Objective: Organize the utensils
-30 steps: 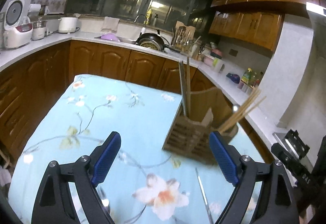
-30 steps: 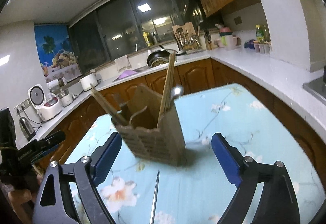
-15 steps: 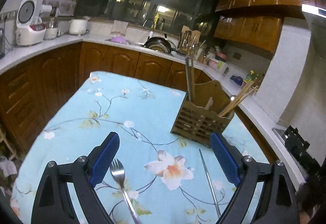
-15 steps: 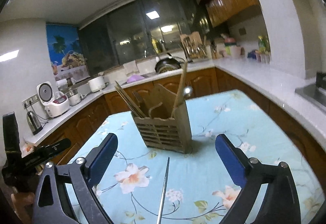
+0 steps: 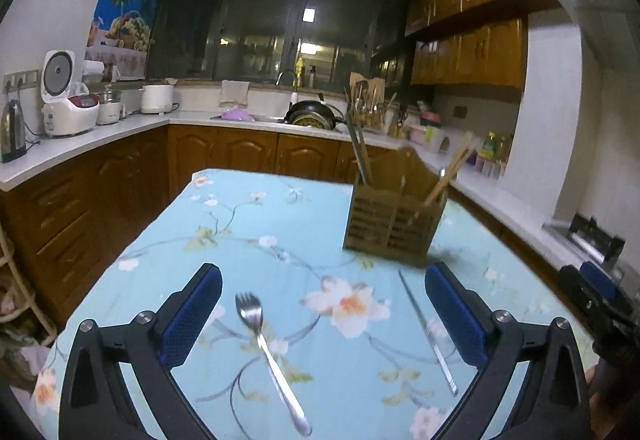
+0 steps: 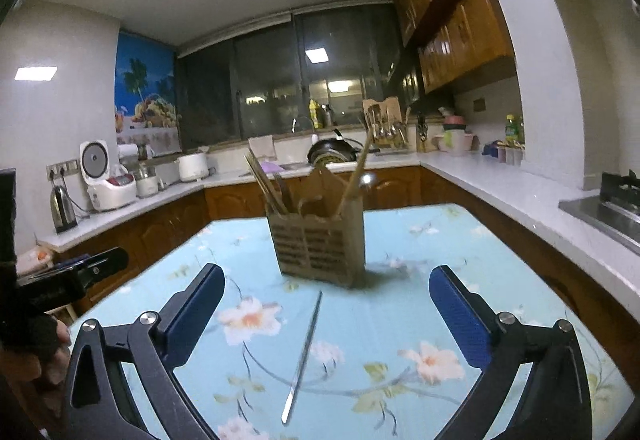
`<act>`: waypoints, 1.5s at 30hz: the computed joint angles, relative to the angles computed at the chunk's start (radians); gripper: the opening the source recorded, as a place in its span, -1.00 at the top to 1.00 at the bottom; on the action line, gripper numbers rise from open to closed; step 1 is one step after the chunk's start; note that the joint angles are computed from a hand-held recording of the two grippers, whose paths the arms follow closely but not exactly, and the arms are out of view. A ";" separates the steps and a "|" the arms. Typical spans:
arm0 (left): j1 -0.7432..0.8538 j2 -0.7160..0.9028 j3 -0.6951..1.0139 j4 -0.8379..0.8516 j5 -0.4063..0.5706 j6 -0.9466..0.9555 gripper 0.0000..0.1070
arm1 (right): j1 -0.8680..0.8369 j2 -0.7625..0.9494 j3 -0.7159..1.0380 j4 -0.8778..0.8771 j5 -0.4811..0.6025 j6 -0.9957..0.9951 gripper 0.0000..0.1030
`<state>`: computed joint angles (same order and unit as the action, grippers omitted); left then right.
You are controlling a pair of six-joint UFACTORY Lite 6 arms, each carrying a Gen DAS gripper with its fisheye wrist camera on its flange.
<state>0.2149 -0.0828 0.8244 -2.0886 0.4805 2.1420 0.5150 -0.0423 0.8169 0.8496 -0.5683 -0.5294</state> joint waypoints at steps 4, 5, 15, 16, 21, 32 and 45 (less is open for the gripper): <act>-0.019 -0.049 -0.087 -0.106 -0.017 0.148 -0.91 | 0.009 -0.008 -0.058 -0.008 -0.022 0.032 -1.00; -0.019 -0.058 -0.099 -0.104 -0.020 0.151 -0.91 | 0.013 -0.010 -0.068 -0.004 -0.027 0.033 -1.00; -0.017 -0.103 -0.171 -0.179 -0.023 0.248 -0.91 | 0.064 -0.031 -0.131 0.022 -0.087 0.013 -1.00; -0.016 -0.106 -0.175 -0.177 -0.023 0.248 -0.91 | 0.070 -0.035 -0.136 0.032 -0.093 0.001 -1.00; -0.001 -0.121 -0.193 -0.183 -0.020 0.255 -0.91 | 0.093 -0.066 -0.178 0.060 -0.124 -0.023 -1.00; 0.014 -0.096 -0.190 -0.224 -0.021 0.318 -0.91 | 0.078 -0.101 -0.213 0.068 -0.120 -0.019 -1.00; 0.024 -0.120 -0.235 -0.311 0.015 0.436 -0.91 | 0.086 -0.120 -0.233 0.075 -0.127 -0.025 -1.00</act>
